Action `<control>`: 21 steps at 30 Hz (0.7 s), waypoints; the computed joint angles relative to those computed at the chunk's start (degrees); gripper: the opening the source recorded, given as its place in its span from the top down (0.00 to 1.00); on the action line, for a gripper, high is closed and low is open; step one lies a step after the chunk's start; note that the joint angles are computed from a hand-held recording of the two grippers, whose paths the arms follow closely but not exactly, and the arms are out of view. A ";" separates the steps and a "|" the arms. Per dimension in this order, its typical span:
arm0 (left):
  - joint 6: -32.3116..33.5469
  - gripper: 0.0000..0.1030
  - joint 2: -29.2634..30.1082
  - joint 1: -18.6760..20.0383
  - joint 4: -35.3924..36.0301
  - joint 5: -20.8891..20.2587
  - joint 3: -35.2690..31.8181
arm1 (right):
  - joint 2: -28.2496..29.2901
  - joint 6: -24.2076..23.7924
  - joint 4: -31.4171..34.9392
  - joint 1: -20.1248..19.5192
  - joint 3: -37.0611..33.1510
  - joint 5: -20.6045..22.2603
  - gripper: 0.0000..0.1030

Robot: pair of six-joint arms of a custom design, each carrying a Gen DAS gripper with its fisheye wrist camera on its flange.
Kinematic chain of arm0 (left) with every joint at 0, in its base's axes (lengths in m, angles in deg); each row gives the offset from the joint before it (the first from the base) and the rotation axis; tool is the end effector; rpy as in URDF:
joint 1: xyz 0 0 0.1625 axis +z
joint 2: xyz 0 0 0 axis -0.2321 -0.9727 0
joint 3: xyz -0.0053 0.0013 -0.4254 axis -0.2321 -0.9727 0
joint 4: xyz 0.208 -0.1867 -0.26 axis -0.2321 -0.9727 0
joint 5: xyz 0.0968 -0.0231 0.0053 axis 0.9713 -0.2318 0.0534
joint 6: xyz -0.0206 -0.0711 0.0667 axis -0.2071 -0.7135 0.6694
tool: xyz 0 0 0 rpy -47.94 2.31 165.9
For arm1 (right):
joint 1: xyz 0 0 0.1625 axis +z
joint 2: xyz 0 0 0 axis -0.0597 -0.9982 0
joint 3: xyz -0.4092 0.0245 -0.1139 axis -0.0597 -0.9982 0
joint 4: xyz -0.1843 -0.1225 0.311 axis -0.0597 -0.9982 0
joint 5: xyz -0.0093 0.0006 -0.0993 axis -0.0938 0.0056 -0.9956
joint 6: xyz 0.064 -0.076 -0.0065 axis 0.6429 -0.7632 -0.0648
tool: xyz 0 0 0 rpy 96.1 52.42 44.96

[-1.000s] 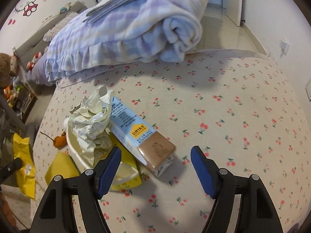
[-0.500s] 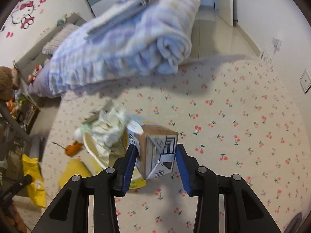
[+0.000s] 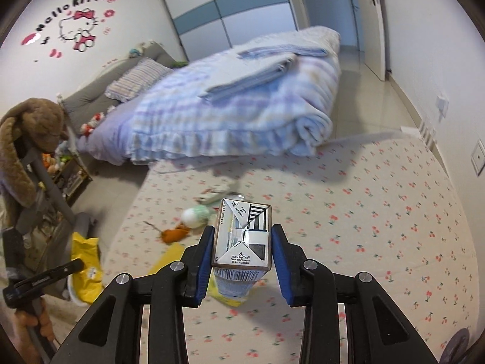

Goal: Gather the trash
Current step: 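Drop the yellow bag into the bin with the left tool while the right drops the carton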

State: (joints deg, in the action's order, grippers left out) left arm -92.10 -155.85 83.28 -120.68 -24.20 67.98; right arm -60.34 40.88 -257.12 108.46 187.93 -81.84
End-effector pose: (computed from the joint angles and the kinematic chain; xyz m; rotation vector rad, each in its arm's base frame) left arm -0.0263 -0.5751 0.2583 0.2768 2.7273 -0.7224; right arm 0.2203 -0.5294 0.1457 0.1626 -2.4016 1.0326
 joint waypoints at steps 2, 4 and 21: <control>0.08 0.87 -0.66 0.19 -0.39 0.36 0.30 | 0.56 -0.59 -0.63 0.98 -0.26 0.47 0.64; 0.08 0.87 -1.41 0.43 -1.03 0.90 0.73 | 1.20 -1.14 -0.87 1.90 -0.69 1.28 0.64; 1.71 0.87 -6.91 5.87 -1.62 6.57 0.17 | 14.31 -0.43 8.24 7.10 -13.93 8.84 0.64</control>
